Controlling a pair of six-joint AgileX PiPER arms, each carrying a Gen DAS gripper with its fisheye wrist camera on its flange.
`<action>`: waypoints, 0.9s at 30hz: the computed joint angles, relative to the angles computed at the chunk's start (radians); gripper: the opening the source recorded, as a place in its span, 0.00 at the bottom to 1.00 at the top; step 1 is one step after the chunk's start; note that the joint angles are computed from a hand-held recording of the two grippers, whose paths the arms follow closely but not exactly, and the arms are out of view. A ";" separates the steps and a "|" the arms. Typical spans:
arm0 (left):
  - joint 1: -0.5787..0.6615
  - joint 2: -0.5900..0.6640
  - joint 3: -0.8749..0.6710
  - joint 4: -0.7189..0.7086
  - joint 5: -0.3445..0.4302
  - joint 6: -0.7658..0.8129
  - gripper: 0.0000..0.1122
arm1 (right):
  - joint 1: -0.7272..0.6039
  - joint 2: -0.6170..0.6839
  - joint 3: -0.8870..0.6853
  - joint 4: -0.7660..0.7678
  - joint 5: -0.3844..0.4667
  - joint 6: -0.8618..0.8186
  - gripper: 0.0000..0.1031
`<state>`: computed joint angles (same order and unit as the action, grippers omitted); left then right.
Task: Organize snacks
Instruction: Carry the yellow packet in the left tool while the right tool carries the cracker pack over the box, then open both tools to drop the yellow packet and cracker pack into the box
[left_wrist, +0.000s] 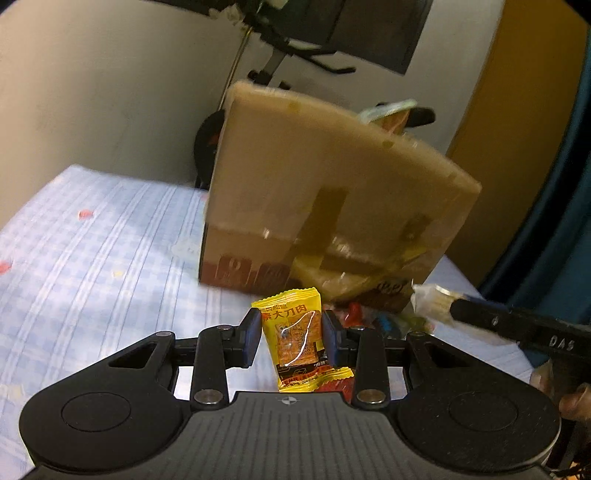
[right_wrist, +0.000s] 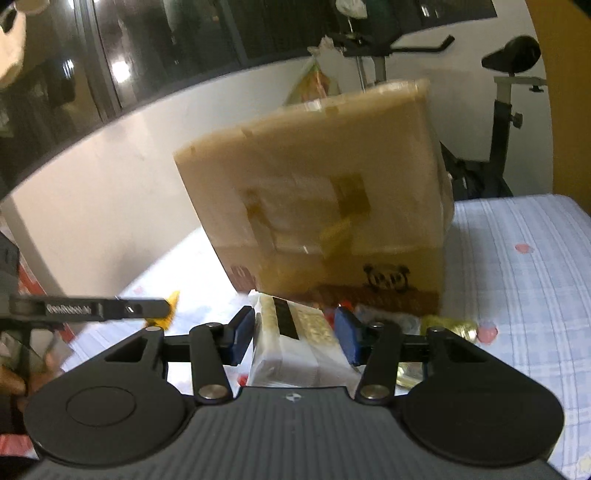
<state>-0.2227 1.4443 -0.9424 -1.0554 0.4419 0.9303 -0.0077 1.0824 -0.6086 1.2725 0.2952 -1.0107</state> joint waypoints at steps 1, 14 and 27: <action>0.003 -0.005 -0.015 -0.003 0.007 0.007 0.33 | -0.006 -0.014 -0.013 -0.010 0.010 0.008 0.49; -0.063 0.161 -0.506 0.184 0.012 -0.149 0.33 | -0.034 0.115 -0.399 -0.287 -0.110 0.225 0.49; -0.160 0.531 -1.057 0.817 0.158 -0.720 0.62 | 0.014 0.466 -0.765 -1.355 0.020 1.356 0.53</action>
<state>-0.3830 1.9754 -1.9993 -0.2385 0.6001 0.2100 0.0065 1.5481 -1.3740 -0.0828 0.3149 0.3449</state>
